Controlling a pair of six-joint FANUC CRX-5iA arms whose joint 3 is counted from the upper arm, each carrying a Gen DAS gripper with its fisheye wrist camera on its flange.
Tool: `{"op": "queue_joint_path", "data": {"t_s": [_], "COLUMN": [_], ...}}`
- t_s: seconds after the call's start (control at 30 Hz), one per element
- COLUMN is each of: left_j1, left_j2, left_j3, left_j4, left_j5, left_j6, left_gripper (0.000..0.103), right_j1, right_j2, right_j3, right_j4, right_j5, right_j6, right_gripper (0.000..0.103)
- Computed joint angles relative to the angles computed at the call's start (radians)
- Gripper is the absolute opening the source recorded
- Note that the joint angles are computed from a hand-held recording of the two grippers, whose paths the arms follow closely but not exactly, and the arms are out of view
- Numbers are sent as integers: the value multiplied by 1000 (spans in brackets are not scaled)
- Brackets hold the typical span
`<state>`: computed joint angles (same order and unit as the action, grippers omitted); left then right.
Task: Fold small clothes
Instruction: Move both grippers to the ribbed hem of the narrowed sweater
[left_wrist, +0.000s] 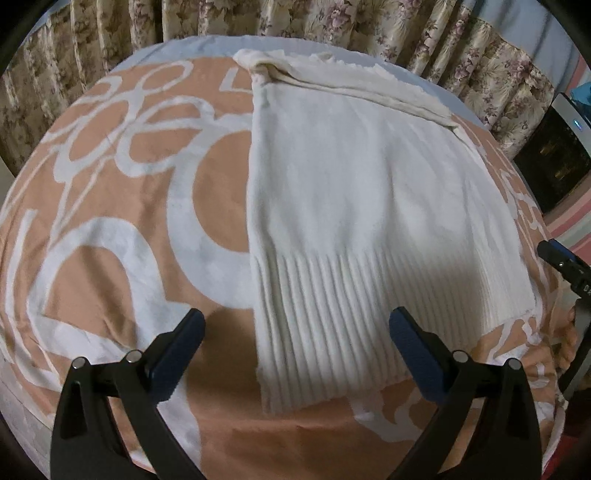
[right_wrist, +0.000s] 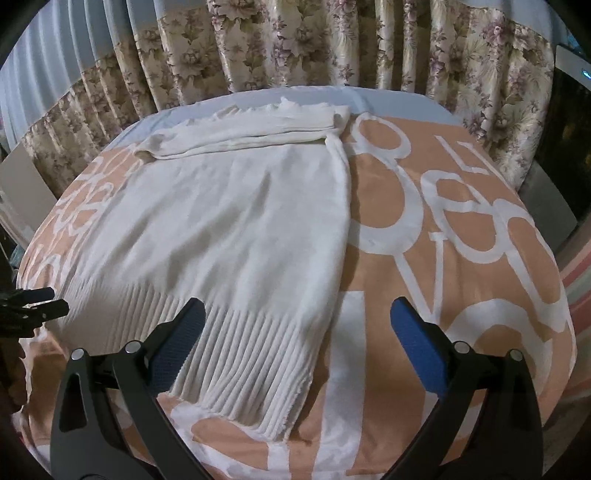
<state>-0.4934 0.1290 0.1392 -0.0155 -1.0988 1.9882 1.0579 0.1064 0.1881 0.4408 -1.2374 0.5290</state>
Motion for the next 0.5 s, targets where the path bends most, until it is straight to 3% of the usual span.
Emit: {"op": "queue_joint_path", "data": {"t_s": [0.1, 0.23, 0.5], "left_j1": [2, -14, -12], "left_j2": [0, 6, 26], "left_j3": [-13, 0, 32], "left_j4": [52, 54, 32], "left_j5": [-1, -19, -55], "left_j6": [-28, -50, -41], "left_gripper": [70, 65, 24], "right_j1": [1, -12, -44], "right_j2": [-2, -8, -29], "right_j3": [-4, 5, 10], "right_j4": [-4, -60, -220], "right_j5": [4, 17, 13], "right_j6": [13, 36, 91], "right_gripper": [100, 100, 91]}}
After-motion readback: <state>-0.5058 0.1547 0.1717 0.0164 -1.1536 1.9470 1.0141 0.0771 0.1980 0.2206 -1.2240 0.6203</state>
